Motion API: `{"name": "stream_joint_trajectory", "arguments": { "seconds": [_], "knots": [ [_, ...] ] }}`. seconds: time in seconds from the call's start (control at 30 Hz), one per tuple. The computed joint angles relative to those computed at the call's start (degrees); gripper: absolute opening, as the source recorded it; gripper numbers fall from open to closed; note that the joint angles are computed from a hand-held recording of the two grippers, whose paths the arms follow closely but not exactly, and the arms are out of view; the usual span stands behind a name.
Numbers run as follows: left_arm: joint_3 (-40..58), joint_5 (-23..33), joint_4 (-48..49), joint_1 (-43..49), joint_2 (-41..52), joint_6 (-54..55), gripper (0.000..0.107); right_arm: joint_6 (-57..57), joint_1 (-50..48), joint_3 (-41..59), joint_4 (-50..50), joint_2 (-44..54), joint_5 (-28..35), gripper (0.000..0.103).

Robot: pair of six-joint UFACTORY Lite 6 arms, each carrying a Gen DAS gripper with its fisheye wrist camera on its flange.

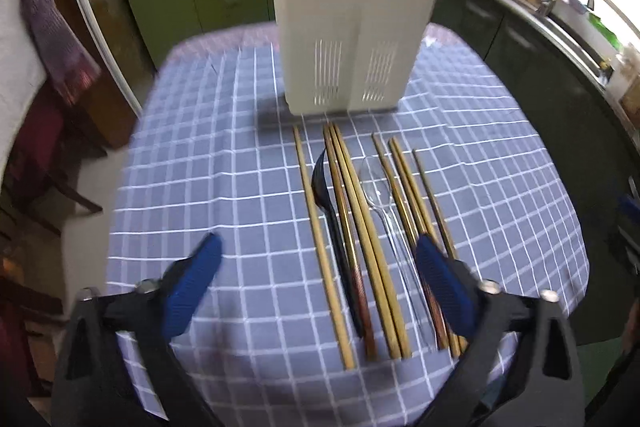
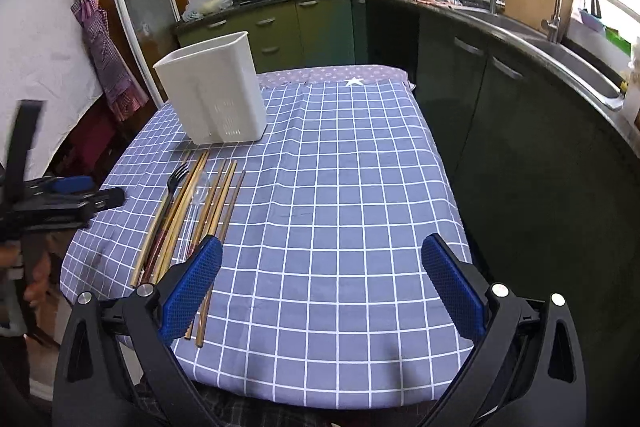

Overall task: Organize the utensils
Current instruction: 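Lower the left gripper onto the black fork and close on it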

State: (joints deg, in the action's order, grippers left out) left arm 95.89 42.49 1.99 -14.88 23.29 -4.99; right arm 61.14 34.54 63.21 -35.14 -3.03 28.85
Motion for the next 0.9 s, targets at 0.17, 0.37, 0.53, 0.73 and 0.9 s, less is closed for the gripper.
{"name": "stream_joint_trajectory", "arguments": {
  "seconds": [0.17,0.37,0.53,0.73,0.9],
  "knots": [
    [15.2,6.9,-1.0,0.7,14.0,-1.2,0.049,0.1,0.5,0.6,-0.3,2.0,-0.5,0.098],
    [22.8,10.8,-2.2,-0.3,20.7,-1.6,0.023,-1.3,0.7,2.9,0.6,4.6,-1.2,0.098],
    [27.2,13.2,-1.6,-0.8,23.8,-2.3,0.019,-3.4,0.8,3.3,2.1,5.3,-2.1,0.098],
    [34.3,16.8,0.0,-1.8,28.9,-3.6,0.013,-4.3,0.4,2.7,2.8,5.0,-3.2,0.098],
    [37.2,18.0,0.4,-2.7,30.9,-4.1,0.008,-4.8,0.8,3.4,3.0,5.8,-3.0,0.098]
  ]
}}
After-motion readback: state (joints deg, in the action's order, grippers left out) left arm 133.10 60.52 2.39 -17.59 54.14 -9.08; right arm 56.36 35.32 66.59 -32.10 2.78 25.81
